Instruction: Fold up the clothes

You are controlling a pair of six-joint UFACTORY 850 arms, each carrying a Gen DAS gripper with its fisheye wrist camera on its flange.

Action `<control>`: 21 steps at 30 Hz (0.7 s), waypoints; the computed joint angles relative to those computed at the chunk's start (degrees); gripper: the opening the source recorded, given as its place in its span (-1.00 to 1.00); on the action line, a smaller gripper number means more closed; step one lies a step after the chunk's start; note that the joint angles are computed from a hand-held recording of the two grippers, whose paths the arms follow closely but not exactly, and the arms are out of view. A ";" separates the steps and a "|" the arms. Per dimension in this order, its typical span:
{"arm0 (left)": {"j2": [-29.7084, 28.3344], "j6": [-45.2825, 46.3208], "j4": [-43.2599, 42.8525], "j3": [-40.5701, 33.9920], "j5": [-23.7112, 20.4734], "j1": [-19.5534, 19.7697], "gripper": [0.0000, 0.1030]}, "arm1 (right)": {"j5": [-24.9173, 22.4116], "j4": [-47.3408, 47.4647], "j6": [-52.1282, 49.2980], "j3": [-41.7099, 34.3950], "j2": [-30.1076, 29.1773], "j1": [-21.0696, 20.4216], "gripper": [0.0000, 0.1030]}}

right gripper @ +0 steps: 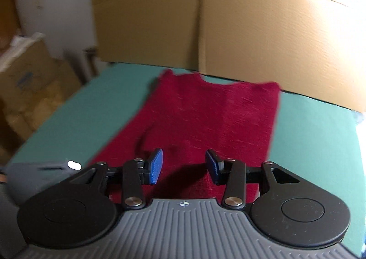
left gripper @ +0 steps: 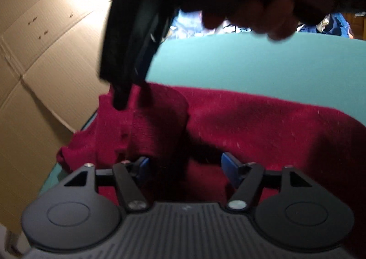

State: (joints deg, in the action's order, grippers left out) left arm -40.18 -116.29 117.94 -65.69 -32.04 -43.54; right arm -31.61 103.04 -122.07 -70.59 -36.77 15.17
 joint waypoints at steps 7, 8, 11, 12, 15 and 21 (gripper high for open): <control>1.48 -6.94 -1.62 2.37 -0.56 -1.33 0.34 | 2.80 -3.85 4.75 -2.90 -2.40 0.37 -0.13; 1.57 -7.29 -2.02 2.45 -0.63 -1.51 0.34 | 4.02 -3.30 5.02 -4.18 -3.57 0.93 -0.13; 2.38 -7.65 -4.15 3.09 0.07 -1.94 0.36 | 3.44 -5.60 8.74 -8.15 -7.05 1.98 -0.13; 2.63 -7.55 -5.07 3.49 -0.07 -2.23 0.37 | 3.94 -6.60 9.58 -9.26 -8.02 2.46 -0.14; 3.28 -8.29 -6.72 4.72 -0.62 -2.53 0.39 | 6.33 -7.30 10.52 -11.07 -9.88 3.29 -0.15; 4.87 -12.37 -8.28 7.25 -1.14 -1.86 0.43 | 3.80 -9.29 13.55 -10.48 -9.35 1.69 -0.89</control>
State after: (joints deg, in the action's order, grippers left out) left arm -35.31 -128.66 109.66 -58.44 -33.18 -45.41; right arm -27.81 93.75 -108.52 -81.07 -46.12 16.86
